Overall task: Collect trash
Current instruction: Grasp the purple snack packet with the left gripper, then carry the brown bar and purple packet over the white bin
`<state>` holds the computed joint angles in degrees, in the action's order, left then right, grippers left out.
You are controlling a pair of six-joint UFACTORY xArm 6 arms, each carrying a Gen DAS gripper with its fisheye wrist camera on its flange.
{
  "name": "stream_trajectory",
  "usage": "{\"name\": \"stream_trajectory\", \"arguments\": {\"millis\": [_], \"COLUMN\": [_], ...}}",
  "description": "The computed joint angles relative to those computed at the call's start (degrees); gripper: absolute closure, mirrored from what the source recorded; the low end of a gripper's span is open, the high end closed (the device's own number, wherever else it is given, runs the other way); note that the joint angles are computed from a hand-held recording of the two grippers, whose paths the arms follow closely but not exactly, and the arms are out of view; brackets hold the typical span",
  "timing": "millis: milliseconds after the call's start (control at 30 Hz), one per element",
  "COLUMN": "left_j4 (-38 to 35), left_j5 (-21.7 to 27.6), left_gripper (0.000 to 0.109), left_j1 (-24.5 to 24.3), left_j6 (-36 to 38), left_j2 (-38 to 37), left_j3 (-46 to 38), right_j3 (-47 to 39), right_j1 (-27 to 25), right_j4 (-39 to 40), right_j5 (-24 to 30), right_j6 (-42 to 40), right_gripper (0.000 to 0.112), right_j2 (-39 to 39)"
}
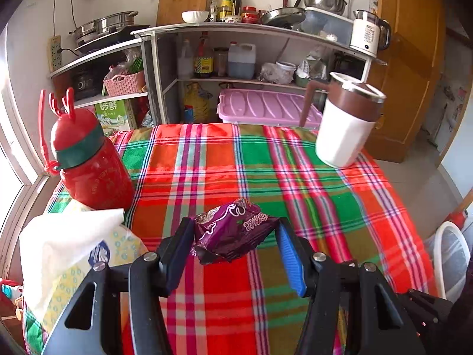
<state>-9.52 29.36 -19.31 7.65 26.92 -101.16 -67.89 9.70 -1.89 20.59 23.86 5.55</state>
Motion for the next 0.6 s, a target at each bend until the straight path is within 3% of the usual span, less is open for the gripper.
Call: {"name": "stream_trajectory", "arguments": {"millis": [600], "left_j4": [-7.92], "left_j5": [-6.02], "left_gripper": [0.049], "left_j1": [-6.08], "left_j6": [6.96], "left_j2": [-16.47], "left_j3": [19.24], "right_j3": [15.37], "right_j1": [-3.51], "right_j4": [-6.37], "right_j5": [-3.27], "right_j6": [8.61], "right_gripper": [0.096], "right_j2": [-16.57]}}
